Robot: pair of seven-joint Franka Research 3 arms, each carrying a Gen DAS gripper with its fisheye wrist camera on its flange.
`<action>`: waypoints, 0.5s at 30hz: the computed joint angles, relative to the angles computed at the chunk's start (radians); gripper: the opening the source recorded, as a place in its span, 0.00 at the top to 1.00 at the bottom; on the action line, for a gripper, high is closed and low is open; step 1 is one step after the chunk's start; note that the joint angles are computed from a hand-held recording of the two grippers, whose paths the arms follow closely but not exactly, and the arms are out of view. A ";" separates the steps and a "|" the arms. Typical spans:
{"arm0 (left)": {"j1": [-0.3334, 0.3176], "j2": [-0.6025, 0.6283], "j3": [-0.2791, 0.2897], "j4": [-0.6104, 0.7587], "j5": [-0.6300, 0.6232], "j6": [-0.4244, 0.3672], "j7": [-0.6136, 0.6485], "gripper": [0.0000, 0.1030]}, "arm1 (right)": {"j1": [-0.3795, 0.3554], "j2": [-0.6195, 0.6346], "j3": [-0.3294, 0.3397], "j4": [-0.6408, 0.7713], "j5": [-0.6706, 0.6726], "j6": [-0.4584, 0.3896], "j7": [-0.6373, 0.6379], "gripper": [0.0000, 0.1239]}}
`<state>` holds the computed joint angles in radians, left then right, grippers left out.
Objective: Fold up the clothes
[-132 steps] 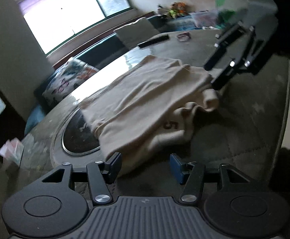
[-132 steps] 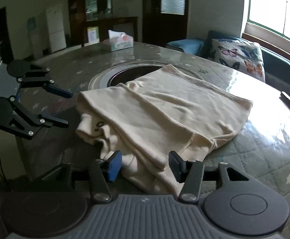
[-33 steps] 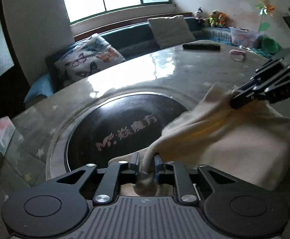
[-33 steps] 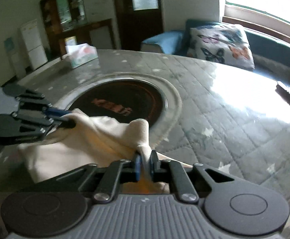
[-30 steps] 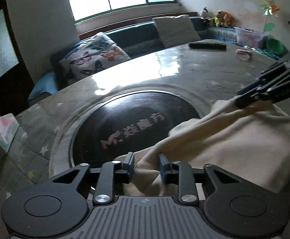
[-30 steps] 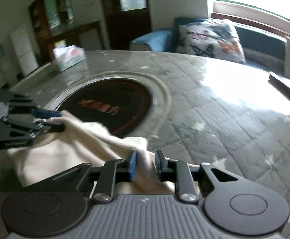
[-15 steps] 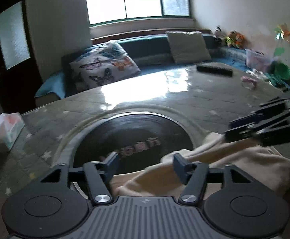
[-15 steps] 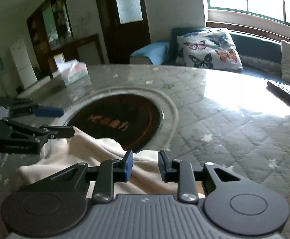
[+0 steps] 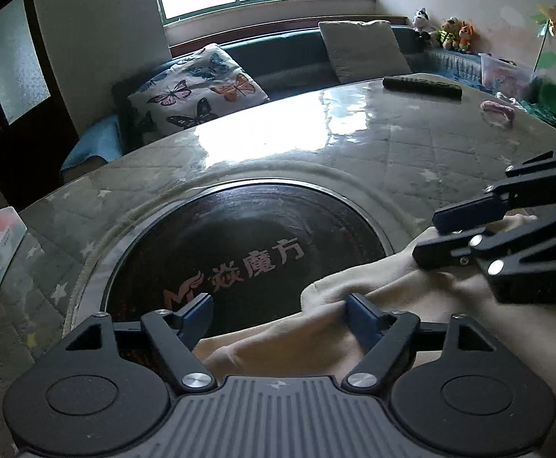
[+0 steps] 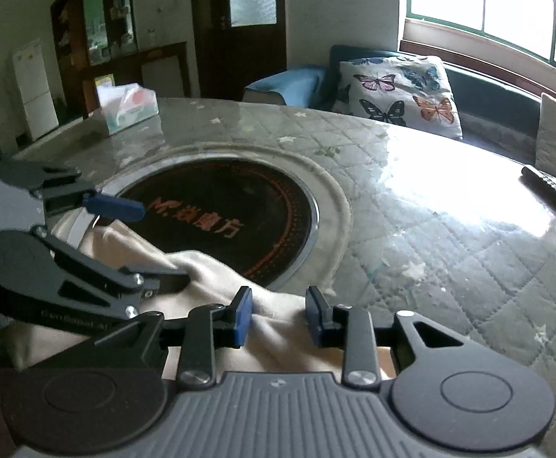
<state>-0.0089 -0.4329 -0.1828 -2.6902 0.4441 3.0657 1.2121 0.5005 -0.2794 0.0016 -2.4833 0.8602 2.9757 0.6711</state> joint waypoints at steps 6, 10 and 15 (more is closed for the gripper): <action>0.039 0.001 -0.034 0.002 0.024 0.002 -0.032 0.17 | 0.025 -0.104 -0.031 -0.062 0.009 -0.013 -0.041 0.75; 0.059 0.001 -0.051 0.006 0.043 -0.001 -0.057 0.14 | 0.006 -0.151 -0.040 -0.097 -0.012 -0.064 -0.025 0.72; 0.075 0.004 -0.062 0.011 0.065 -0.008 -0.089 0.07 | -0.018 -0.115 -0.054 -0.099 -0.019 -0.050 0.038 0.75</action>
